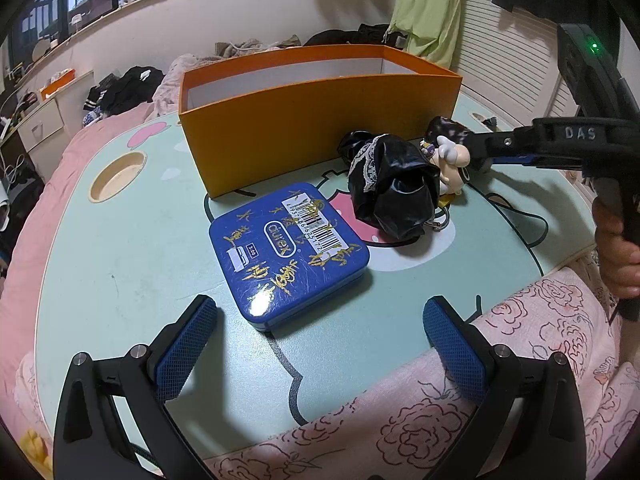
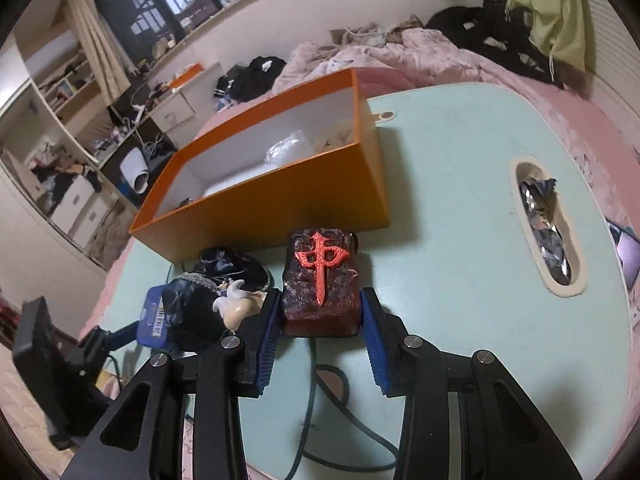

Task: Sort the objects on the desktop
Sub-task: 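Grasp the dark box with red emblem with the right gripper, place it beside the figure, then grasp the clear plastic bag in the box with the left gripper, drop it by the pouch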

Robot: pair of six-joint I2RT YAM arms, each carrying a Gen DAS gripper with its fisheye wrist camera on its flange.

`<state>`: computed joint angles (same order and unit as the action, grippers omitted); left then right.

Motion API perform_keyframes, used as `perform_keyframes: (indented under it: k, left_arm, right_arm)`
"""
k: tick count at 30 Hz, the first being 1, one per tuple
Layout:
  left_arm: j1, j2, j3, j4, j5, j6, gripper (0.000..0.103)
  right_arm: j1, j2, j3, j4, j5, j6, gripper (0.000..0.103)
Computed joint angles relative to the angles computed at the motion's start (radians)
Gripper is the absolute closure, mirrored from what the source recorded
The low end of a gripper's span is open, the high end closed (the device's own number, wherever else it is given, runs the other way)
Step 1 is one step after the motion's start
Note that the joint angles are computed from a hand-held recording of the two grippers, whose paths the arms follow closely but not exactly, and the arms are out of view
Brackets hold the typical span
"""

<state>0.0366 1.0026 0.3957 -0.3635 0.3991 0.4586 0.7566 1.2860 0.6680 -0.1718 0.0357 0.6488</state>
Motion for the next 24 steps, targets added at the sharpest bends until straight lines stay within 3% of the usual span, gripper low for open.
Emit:
perform_keyframes:
  k: [1, 3, 8, 11, 13, 14, 19, 24]
  left_arm:
    - [0.0, 0.0, 0.0, 0.0, 0.001, 0.0, 0.0]
    - [0.0, 0.0, 0.0, 0.0, 0.001, 0.0, 0.0]
    - [0.001, 0.0, -0.001, 0.0, 0.001, 0.001, 0.0]
    - [0.001, 0.0, -0.001, 0.001, 0.0, 0.001, 0.0]
    - [0.0, -0.002, -0.002, 0.002, -0.003, 0.0, 0.0]
    - [0.001, -0.002, 0.001, -0.003, -0.006, 0.0, 0.0]
    - [0.024, -0.005, 0.014, -0.021, 0.007, -0.005, 0.0]
    - [0.145, 0.003, 0.142, -0.17, 0.187, 0.061, 0.0]
  right_arm:
    - [0.014, -0.009, -0.008, 0.007, 0.015, -0.008, 0.059]
    - [0.047, -0.014, -0.006, -0.017, 0.061, -0.01, 0.017]
    - [0.142, -0.064, -0.063, -0.044, 0.23, 0.012, 0.015]
    - [0.215, -0.013, -0.051, -0.082, 0.319, 0.016, 0.01]
    - [0.296, 0.09, -0.013, -0.109, 0.474, 0.026, 0.0]
    - [0.325, 0.11, -0.018, -0.082, 0.527, 0.025, 0.0]
    - [0.317, 0.094, -0.055, -0.029, 0.505, 0.001, 0.0]
    - [0.317, 0.094, -0.062, -0.012, 0.504, -0.004, 0.0]
